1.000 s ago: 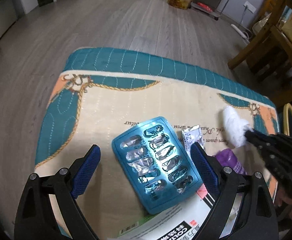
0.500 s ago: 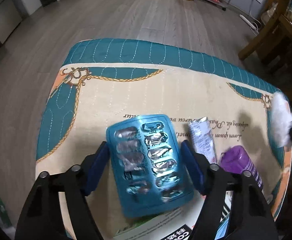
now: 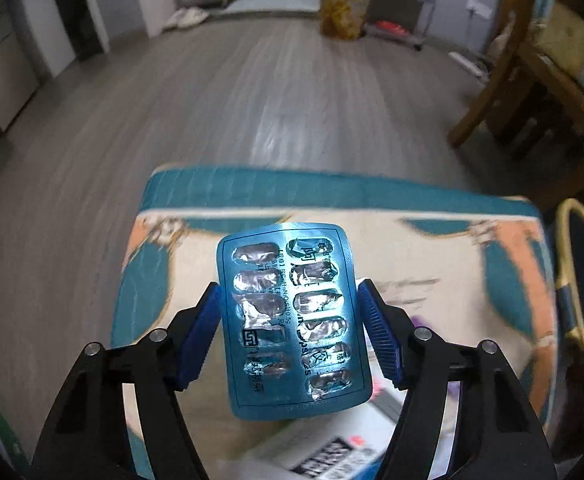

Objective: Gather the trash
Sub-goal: 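Carry tissue and blister pack over the wastebasket and open both tools to drop them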

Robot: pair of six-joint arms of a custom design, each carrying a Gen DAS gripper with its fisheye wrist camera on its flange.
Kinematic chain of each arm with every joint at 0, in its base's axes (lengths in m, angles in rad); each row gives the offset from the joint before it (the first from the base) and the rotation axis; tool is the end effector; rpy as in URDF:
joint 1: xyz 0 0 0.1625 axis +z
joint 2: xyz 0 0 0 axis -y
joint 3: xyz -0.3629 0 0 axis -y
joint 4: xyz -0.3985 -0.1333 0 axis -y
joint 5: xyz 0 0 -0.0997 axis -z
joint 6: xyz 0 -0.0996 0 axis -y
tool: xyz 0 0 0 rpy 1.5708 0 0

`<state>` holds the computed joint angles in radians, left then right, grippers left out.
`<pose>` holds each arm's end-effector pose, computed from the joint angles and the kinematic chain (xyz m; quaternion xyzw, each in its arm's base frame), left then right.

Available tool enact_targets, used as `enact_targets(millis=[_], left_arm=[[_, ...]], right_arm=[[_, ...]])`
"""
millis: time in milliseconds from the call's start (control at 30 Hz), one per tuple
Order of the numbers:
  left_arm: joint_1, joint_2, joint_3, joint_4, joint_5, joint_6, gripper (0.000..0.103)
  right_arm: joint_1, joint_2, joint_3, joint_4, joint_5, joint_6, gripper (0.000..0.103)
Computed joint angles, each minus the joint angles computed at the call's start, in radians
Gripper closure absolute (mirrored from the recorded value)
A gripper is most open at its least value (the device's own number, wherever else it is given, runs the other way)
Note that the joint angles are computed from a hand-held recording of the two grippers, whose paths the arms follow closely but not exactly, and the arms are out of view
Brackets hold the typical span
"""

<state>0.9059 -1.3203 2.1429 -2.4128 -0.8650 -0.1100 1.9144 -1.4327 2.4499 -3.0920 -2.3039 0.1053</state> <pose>-0.1294 -0.4859 0.1481 0.2538 0.9034 -0.1390 0.3165 0.1916 -0.3377 0.1663 0.0187 -0.9083 0.3042 0.2866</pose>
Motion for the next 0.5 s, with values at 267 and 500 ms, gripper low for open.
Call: enact_targets(millis=[267,500], left_arm=[[-0.129,0.023,0.051,-0.121,-0.065,0.096,0.033],[-0.208,0.090,0.069,-0.186,-0.150,0.141,0.033]], right_arm=[[-0.036,-0.229,0.117,0.019,-0.047,0.042,0.098],[-0.124,-0.461,0.214,0.073,-0.076,0.048,0.098]])
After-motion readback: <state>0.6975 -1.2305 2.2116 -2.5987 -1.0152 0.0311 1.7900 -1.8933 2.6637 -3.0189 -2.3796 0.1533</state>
